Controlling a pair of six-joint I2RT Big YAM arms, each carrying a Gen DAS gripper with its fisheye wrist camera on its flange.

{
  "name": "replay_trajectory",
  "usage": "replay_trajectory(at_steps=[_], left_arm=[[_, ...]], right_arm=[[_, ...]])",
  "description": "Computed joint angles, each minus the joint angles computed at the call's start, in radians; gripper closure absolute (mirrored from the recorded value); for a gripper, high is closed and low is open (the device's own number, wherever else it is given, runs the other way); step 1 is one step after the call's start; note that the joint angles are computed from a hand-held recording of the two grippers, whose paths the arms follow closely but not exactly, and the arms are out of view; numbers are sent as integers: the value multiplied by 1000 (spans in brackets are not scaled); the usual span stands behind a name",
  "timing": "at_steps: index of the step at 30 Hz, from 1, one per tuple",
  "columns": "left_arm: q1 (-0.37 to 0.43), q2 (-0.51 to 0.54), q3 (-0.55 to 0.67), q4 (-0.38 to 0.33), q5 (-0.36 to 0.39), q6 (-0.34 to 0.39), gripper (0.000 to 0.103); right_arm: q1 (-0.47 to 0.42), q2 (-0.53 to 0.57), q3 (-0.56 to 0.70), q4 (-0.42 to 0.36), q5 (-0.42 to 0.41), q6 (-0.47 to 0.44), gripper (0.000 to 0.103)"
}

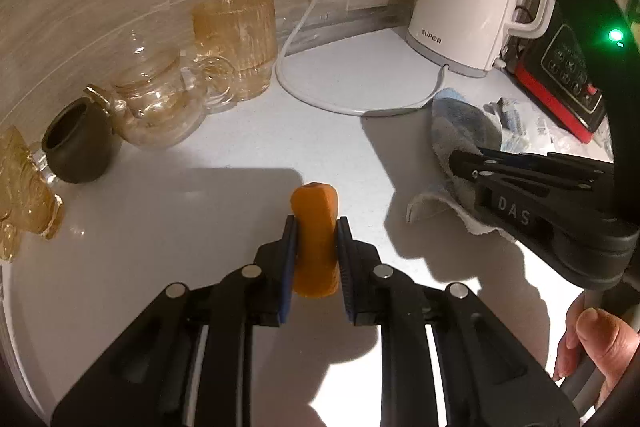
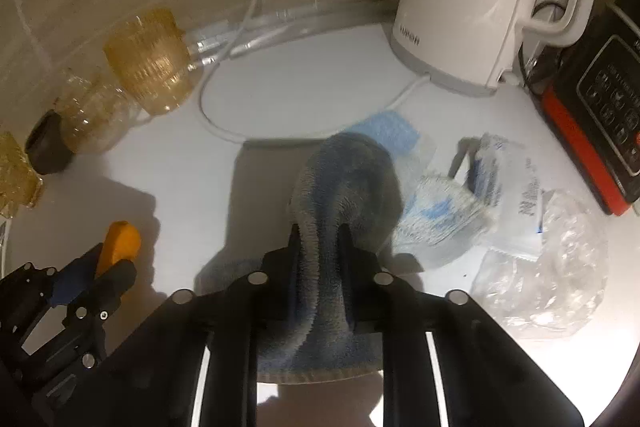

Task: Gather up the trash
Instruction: 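Grasp the orange peel with the left gripper while the right grasps the blue-white cloth, then carry the orange peel and cloth over the green basket and open both grippers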

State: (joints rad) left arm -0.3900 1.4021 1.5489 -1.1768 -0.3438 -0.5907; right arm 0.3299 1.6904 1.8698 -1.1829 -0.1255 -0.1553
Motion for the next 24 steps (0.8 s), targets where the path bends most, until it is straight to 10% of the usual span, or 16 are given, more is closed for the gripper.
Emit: replay_trajectory(at_steps=[12, 24], left_arm=[[-84, -46, 68, -67, -40, -57, 84], [-344, -72, 142, -210, -171, -196, 84]], right_arm=[[-54, -187, -31, 11, -182, -6, 87], [-173, -422, -170, -68, -261, -72, 86]])
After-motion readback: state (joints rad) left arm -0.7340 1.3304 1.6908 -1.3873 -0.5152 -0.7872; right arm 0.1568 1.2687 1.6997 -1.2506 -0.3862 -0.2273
